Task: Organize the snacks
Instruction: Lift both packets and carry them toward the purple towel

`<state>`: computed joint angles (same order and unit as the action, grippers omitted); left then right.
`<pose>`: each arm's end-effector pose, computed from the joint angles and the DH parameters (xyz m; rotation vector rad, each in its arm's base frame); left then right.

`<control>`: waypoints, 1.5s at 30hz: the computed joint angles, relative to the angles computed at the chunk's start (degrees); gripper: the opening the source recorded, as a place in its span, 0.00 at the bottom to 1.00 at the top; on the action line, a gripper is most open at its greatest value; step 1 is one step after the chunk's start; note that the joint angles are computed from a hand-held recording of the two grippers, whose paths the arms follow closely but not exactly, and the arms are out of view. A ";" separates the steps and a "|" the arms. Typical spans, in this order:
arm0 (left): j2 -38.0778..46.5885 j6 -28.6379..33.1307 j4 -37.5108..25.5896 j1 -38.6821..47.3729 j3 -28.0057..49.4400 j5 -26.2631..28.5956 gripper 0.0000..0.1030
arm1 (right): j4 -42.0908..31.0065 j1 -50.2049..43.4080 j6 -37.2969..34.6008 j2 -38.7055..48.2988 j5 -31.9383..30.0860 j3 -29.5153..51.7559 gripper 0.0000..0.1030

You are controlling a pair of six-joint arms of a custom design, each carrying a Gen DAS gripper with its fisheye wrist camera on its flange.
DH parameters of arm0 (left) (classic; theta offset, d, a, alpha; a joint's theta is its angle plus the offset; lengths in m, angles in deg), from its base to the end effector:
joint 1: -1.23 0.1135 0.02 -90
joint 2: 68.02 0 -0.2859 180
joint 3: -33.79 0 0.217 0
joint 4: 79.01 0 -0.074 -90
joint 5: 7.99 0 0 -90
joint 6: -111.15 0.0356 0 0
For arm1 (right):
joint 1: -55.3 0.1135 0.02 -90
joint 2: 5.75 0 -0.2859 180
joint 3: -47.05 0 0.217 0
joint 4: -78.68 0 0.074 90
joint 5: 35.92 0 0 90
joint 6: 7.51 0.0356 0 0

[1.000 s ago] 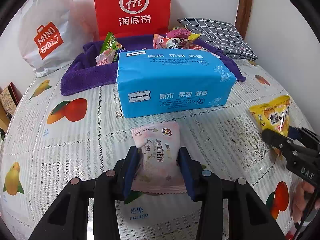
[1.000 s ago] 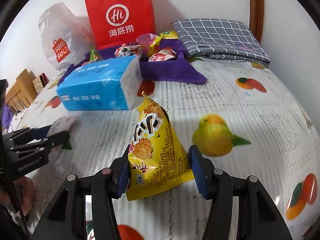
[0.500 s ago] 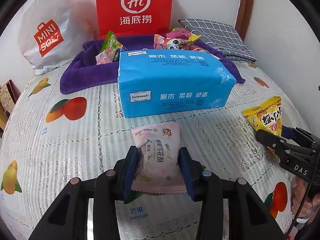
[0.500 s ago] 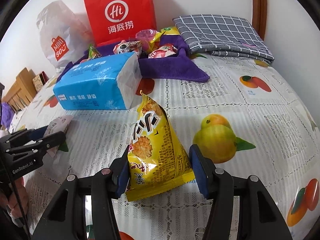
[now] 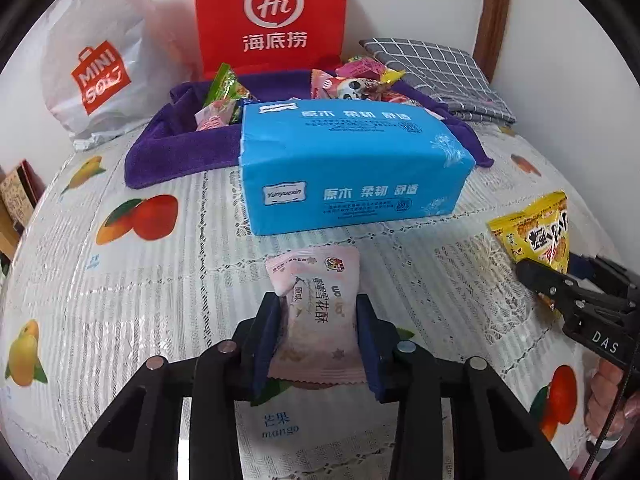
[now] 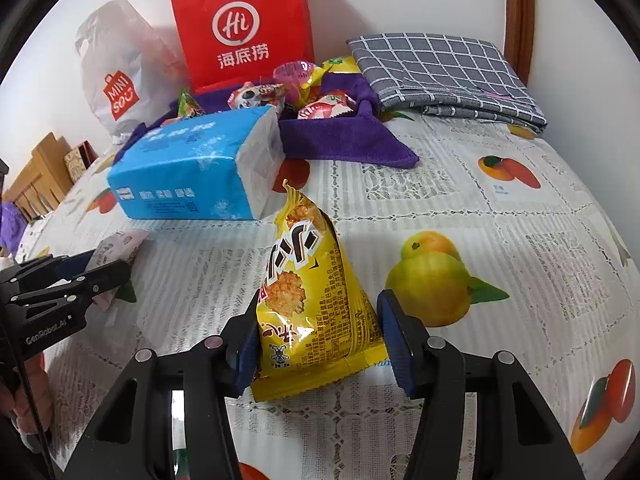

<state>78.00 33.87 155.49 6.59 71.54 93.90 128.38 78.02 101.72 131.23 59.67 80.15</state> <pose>0.2530 0.0164 -0.0206 0.2438 2.4730 -0.1278 0.2237 0.0899 0.0092 -0.0370 2.5186 0.1766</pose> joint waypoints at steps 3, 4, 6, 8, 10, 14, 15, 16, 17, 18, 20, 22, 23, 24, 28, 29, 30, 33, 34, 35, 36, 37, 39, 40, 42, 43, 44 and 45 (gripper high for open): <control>-1.99 -0.29 -3.63 1.17 -0.05 1.48 0.34 | 4.56 0.43 -0.28 0.39 0.10 -2.31 0.51; -2.72 -0.07 -4.94 1.67 -0.17 2.56 0.34 | 4.76 0.96 -0.34 0.09 0.82 -2.73 0.51; -4.32 0.42 -6.44 2.78 -0.96 4.57 0.34 | 2.63 2.15 0.15 -1.80 2.30 -2.90 0.51; -5.96 0.50 -6.49 3.31 -2.28 5.28 0.34 | 1.94 2.69 0.51 -4.10 2.17 -3.61 0.51; -8.48 0.61 -7.73 4.35 -3.35 7.06 0.34 | -0.65 3.93 0.86 -8.35 2.67 -4.08 0.51; -15.38 0.62 -12.61 5.02 -4.47 8.46 0.34 | -9.69 6.44 1.10 -17.91 4.26 -2.87 0.51; -17.67 0.88 -13.68 5.05 -4.95 8.89 0.34 | -11.67 6.69 1.12 -19.79 4.20 -2.38 0.51; -18.98 0.95 -15.26 5.10 -4.68 9.35 0.34 | -14.35 7.08 1.20 -22.35 3.97 -1.64 0.51; -20.86 0.93 -17.84 5.31 -4.13 10.17 0.34 | -16.16 7.29 1.34 -23.83 3.83 -1.04 0.51; -22.52 0.72 -19.93 5.49 -3.64 10.84 0.34 | -18.11 7.45 1.53 -25.21 3.71 -0.36 0.51; -25.25 0.41 -23.24 5.40 -2.75 11.17 0.34 | -23.11 7.72 1.73 -28.11 3.33 1.83 0.51; -27.67 0.05 -26.48 5.19 -1.63 11.25 0.34 | -26.67 7.84 1.57 -30.15 3.05 3.66 0.51; -28.51 -0.13 -27.92 5.06 -1.03 11.41 0.34 | -27.84 7.78 1.51 -30.72 2.73 4.37 0.51; -29.46 -0.28 -29.92 5.07 -0.16 12.04 0.34 | -29.61 7.57 1.45 -31.41 2.03 5.48 0.51; -32.13 -1.15 -36.58 5.07 3.28 14.17 0.34 | -34.30 6.71 1.04 -33.16 -0.35 8.82 0.51; -32.69 -1.39 -37.68 4.96 4.06 14.38 0.34 | -35.63 6.45 0.62 -33.65 -0.66 9.91 0.51; -33.30 -1.69 -38.87 4.77 4.96 14.43 0.34 | -37.16 6.25 0.11 -34.03 -0.82 11.22 0.51; -34.49 -2.65 -42.12 3.93 7.67 14.07 0.34 | -41.19 5.79 -0.94 -34.72 -0.82 14.78 0.51; -34.70 -2.83 -43.12 3.76 8.56 14.06 0.34 | -42.32 5.42 -1.31 -34.81 -1.24 16.00 0.51; -34.87 -3.08 -44.21 3.62 9.57 14.18 0.34 | -43.17 5.10 -1.55 -34.79 -1.61 16.90 0.51; -34.97 -3.42 -45.73 3.46 10.98 14.44 0.34 | -44.85 4.56 -1.92 -34.63 -2.17 18.68 0.51; -35.05 -3.58 -46.74 3.38 11.85 14.63 0.34 | -45.92 4.13 -2.30 -34.39 -2.58 20.06 0.51; -35.01 -4.13 -48.70 3.13 13.94 14.91 0.34 | -47.23 3.53 -2.96 -34.00 -3.17 21.97 0.51; -35.03 -4.38 -49.25 3.01 14.69 14.85 0.34 | -48.55 3.05 -3.40 -33.70 -3.63 23.63 0.51; -35.13 -5.11 -50.43 2.74 16.46 14.49 0.34 | -49.97 2.11 -3.98 -33.18 -4.88 25.88 0.51; -35.18 -5.36 -51.13 2.67 17.29 14.57 0.34 | -50.18 1.59 -4.37 -33.05 -5.90 26.67 0.51; -35.15 -5.58 -51.84 2.65 18.20 14.77 0.34 | -50.24 1.23 -4.67 -33.06 -6.62 27.09 0.51; -35.09 -5.86 -52.54 2.60 19.19 14.82 0.34 | -50.55 0.86 -5.05 -32.97 -7.20 27.91 0.51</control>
